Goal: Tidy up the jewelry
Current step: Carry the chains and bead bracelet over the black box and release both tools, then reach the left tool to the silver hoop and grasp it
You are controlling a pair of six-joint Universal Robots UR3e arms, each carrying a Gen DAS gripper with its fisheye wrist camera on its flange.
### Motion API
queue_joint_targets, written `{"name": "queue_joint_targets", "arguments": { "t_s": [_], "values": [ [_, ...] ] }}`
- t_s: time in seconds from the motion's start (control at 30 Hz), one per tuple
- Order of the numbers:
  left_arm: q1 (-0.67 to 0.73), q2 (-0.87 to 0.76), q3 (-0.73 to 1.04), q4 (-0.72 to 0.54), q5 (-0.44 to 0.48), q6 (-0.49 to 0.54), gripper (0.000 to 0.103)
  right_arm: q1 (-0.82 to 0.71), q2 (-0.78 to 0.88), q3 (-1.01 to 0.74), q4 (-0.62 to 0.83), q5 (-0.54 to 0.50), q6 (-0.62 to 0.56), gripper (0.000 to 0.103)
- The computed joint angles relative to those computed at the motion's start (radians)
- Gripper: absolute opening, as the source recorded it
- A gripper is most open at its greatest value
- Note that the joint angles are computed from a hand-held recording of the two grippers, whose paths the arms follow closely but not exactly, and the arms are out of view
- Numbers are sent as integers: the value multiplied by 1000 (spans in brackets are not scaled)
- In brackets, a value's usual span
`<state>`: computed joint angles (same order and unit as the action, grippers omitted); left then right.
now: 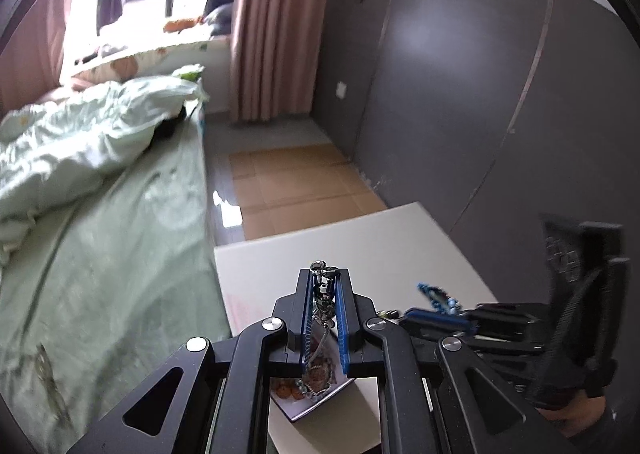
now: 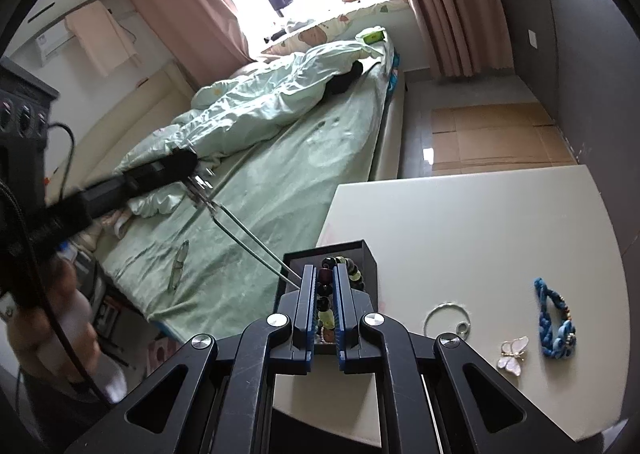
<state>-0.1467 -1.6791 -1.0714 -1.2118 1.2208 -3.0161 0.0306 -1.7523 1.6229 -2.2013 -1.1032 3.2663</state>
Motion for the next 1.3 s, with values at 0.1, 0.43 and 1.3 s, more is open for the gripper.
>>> {"name": "queue_joint_targets", "arguments": {
  "t_s": [0.1,0.43,1.3],
  "values": [
    [14,-26,-30,-15,2,-31,12,6,22,1,-13,-1,7,8],
    [78,47,-233,57,-58,-23,60,42,117,-17,-57,2,33,8],
    [106,89,-355,128,-84,-38,80,-106,-17,199,-46,89,12,52]
  ]
}}
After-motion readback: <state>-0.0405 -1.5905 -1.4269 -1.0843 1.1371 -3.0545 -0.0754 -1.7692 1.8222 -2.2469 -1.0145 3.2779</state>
